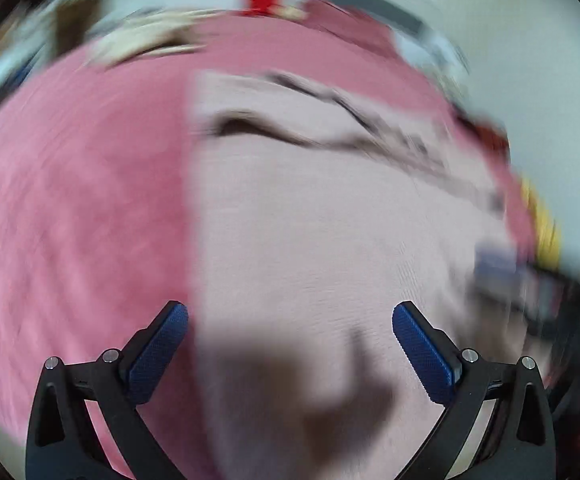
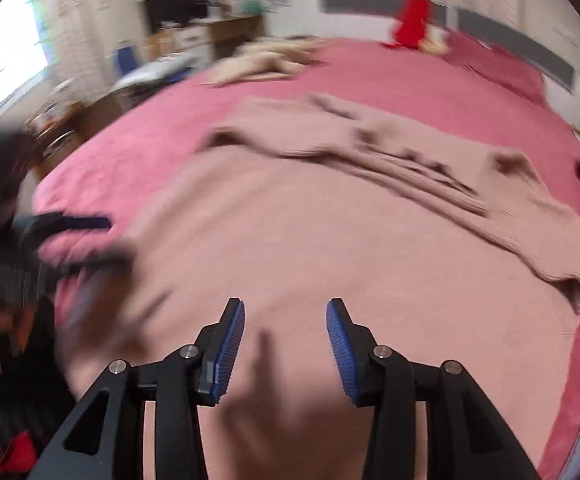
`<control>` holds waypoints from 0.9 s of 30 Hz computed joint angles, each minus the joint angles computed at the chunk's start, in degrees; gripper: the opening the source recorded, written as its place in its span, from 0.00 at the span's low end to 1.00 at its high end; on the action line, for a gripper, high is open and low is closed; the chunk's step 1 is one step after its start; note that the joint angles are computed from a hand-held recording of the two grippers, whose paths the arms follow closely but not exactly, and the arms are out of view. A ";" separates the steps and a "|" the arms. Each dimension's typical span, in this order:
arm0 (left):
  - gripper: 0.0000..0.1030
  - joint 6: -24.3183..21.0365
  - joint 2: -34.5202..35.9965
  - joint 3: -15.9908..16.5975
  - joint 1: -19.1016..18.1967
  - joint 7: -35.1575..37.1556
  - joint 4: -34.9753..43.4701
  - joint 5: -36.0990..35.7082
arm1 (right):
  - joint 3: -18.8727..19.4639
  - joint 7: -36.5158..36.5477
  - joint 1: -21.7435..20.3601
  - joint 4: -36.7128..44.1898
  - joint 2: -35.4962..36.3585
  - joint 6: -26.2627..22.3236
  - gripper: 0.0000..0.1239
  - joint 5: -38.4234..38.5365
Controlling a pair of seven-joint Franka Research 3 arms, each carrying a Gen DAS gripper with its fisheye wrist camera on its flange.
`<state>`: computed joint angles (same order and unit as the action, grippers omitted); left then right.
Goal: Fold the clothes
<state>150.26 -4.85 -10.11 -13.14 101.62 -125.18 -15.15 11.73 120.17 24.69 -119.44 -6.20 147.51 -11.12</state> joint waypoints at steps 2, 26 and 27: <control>1.00 -1.73 4.25 -1.88 -0.13 -2.26 3.16 10.83 | -1.28 -3.71 -0.12 0.28 0.65 -5.31 0.35 4.53; 1.00 -24.72 -1.47 4.10 5.64 13.87 1.75 -15.00 | -8.12 -9.16 -4.64 -40.83 -50.80 -16.00 0.36 39.07; 1.00 -24.85 -0.54 3.52 5.49 13.57 2.69 -13.82 | -9.81 -10.47 -4.53 -41.45 -50.64 -15.54 0.36 40.59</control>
<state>125.40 -5.39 -6.59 -7.65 115.19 -122.49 -28.98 1.92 109.70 20.16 -160.90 -56.85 131.97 29.46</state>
